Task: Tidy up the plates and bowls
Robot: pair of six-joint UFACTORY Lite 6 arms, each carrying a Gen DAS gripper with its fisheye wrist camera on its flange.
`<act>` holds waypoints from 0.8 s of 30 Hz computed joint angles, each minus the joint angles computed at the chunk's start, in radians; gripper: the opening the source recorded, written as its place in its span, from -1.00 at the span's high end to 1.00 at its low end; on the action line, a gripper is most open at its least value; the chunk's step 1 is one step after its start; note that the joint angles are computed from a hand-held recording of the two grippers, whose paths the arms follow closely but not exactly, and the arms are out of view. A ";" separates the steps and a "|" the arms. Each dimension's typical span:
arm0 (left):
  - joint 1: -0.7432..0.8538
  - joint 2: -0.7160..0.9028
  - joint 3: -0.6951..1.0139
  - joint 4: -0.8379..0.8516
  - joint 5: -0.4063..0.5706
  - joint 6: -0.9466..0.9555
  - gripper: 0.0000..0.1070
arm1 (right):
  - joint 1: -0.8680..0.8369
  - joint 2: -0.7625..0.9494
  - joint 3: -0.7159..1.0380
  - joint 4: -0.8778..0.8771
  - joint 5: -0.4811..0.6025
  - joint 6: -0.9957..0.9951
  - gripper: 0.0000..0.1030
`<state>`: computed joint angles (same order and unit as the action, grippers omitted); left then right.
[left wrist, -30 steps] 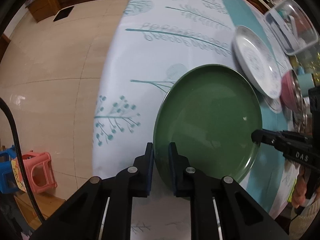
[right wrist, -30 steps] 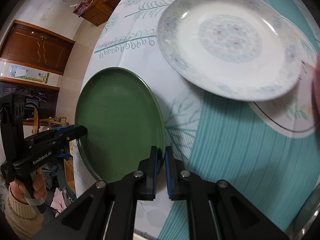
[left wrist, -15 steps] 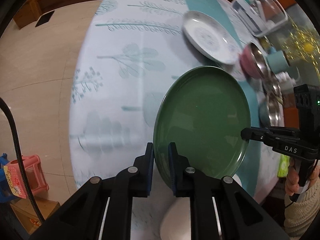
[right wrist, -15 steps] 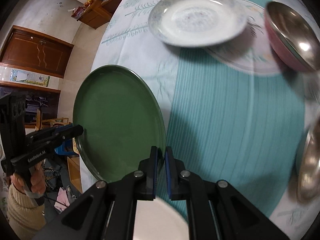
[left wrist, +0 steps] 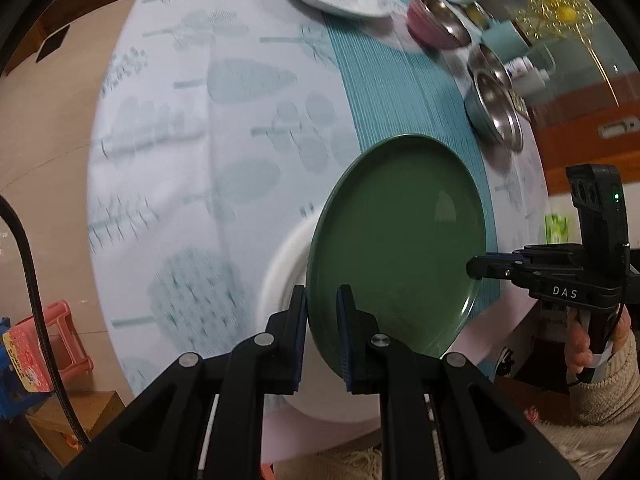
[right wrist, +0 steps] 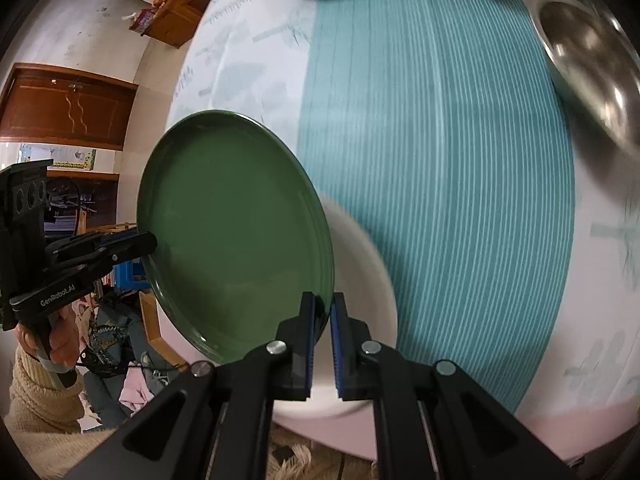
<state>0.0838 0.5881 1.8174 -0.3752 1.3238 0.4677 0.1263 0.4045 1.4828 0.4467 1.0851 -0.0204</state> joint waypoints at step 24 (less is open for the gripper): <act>-0.002 -0.129 -0.435 0.034 -0.201 0.012 0.77 | 0.049 -0.123 -0.315 -0.012 -0.148 0.023 0.85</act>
